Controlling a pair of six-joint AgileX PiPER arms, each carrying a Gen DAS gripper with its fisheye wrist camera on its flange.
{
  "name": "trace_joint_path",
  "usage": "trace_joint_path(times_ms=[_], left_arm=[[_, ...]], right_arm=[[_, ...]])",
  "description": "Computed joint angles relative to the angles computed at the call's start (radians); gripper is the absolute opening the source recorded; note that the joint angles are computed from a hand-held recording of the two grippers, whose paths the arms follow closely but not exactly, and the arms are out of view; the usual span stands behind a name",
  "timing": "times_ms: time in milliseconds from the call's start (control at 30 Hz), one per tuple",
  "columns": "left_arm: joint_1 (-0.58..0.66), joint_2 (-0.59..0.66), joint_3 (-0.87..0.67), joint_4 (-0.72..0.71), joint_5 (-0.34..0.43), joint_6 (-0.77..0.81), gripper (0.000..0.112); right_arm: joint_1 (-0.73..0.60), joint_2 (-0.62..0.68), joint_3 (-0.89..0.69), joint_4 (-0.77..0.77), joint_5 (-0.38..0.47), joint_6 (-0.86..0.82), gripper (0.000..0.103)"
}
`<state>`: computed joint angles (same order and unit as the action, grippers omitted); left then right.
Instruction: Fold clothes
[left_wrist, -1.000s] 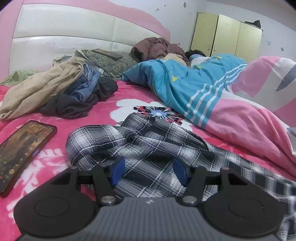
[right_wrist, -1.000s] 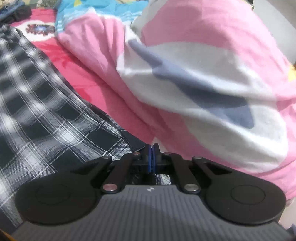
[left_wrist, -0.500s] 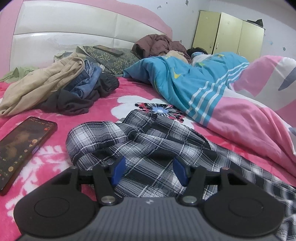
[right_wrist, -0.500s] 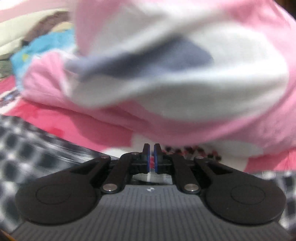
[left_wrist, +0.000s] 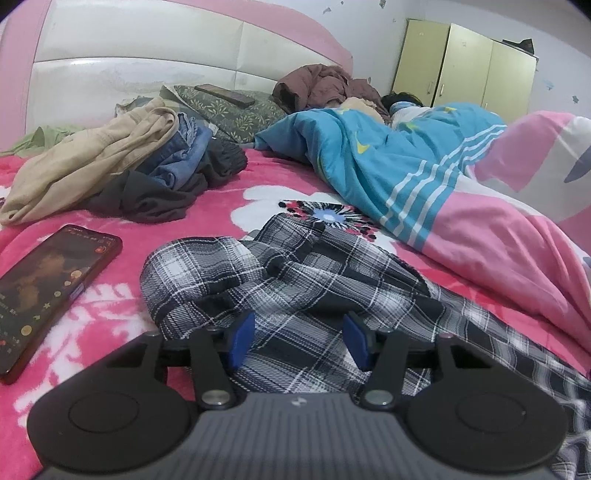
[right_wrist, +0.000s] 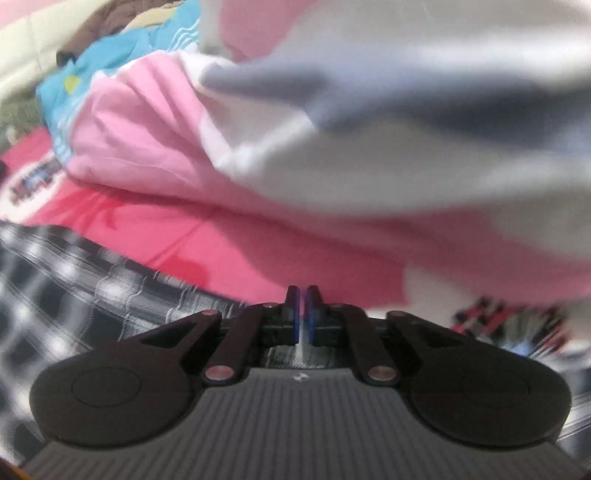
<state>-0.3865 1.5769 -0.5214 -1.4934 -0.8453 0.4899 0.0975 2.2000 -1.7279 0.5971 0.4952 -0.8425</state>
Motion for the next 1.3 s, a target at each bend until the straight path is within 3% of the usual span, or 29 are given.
trace_joint_path(times_ms=[67,133,200,267,300,433,533,667,867,900,1033,1200,1300], left_arm=[[-0.002,0.003,-0.004,-0.009,-0.003,0.009,0.053],[-0.004,0.004,-0.008,-0.019,-0.006,0.019,0.053],[-0.003,0.001,-0.007,-0.022,-0.004,0.020,0.052],[-0.001,-0.003,-0.004,-0.019,0.000,0.018,0.052],[0.002,-0.004,-0.002,-0.015,0.005,0.016,0.052],[0.020,-0.015,0.007,0.004,0.029,0.004,0.052],[0.038,-0.028,0.017,0.030,0.052,-0.016,0.053],[0.065,-0.070,0.051,0.099,0.094,-0.074,0.062],[0.068,-0.163,0.098,0.150,0.128,-0.072,0.076],[0.068,-0.180,0.104,0.155,0.137,-0.064,0.077],[0.070,-0.257,0.137,0.191,0.183,-0.039,0.083],[0.066,-0.366,0.184,0.226,0.236,0.016,0.088],[0.059,-0.427,0.205,0.200,0.250,0.060,0.090]], right_arm=[[0.004,-0.053,0.056,0.113,0.029,-0.110,0.005],[-0.002,-0.079,0.068,0.212,0.133,-0.177,0.005],[0.022,-0.043,0.006,0.205,0.235,-0.122,0.005],[0.065,0.067,-0.144,0.110,0.320,0.047,0.003],[0.082,0.109,-0.198,0.077,0.320,0.107,0.000],[0.133,0.170,-0.275,-0.028,0.183,0.276,0.000],[0.145,0.165,-0.293,-0.124,0.154,0.404,0.004],[0.107,-0.016,-0.050,0.074,0.072,0.217,0.008],[-0.012,-0.370,0.347,0.366,0.102,-0.094,0.038],[-0.029,-0.422,0.406,0.393,0.103,-0.127,0.045],[-0.114,-0.632,0.630,0.479,0.133,-0.233,0.056],[-0.132,-0.812,0.850,0.563,0.078,-0.291,0.078],[-0.132,-0.898,0.942,0.562,0.044,-0.281,0.083]])
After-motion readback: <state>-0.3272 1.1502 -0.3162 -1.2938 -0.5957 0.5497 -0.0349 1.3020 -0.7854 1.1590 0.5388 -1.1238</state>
